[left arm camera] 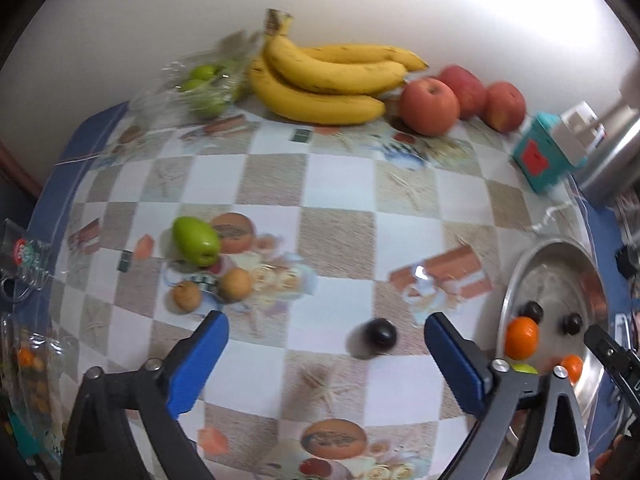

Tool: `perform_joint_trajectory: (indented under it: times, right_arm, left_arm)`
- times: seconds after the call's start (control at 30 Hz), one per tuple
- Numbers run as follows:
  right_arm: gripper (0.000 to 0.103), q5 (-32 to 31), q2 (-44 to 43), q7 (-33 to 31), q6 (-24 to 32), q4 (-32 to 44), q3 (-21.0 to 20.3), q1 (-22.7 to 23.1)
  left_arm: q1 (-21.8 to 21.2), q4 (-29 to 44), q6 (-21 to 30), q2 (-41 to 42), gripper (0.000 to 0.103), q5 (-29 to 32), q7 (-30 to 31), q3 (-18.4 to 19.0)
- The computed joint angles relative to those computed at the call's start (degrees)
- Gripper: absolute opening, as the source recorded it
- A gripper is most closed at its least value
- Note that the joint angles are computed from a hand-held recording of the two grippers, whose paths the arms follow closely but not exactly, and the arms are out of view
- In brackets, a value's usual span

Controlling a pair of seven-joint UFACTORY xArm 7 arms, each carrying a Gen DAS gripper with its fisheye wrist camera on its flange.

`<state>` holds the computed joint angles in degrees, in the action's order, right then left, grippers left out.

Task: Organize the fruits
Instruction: 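Withdraw both open grippers from the bowl toward the table fruit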

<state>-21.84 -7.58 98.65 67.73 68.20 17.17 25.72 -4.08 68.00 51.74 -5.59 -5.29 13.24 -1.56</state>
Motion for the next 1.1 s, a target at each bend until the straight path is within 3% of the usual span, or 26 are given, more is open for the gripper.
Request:
perform_joint_trajectory:
  times: [0.1,0.37,0.63,0.87,1.1]
  right_arm:
    - [0.093,-1.4,1.9,0.5,1.4,2.5,0.2,0.1]
    - [0.094,-6.4,6.7,1.8,0.1,7.6,-1.1,2.0]
    - [0.094,-6.4,9.2,-0.2,-2.0,9.6,-2.7,3.9]
    - [0.094,-3.9,14.4,-6.9,0.8,16.0,-3.4,5.6]
    - [0.094,-3.7,19.9,-11.0,-2.6,22.0,-4.9,8.6]
  left_arm:
    - [0.7,-0.4,-1.4,0.2,0.103,0.6,-0.6,0.5]
    - [2.0,-2.8,-3.6,-0.1,0.103,1.7,-1.1,1.2]
    - [3.2,-2.2,-6.3,-0.3,0.103,0.5,-0.6,2.1]
    - [5.3,1.1,-4.3,2.0,0.103,1.4,-1.6,3.0]
    - [7.5,2.9,-5.2,4.1,0.103,6.8,-4.7,3.8]
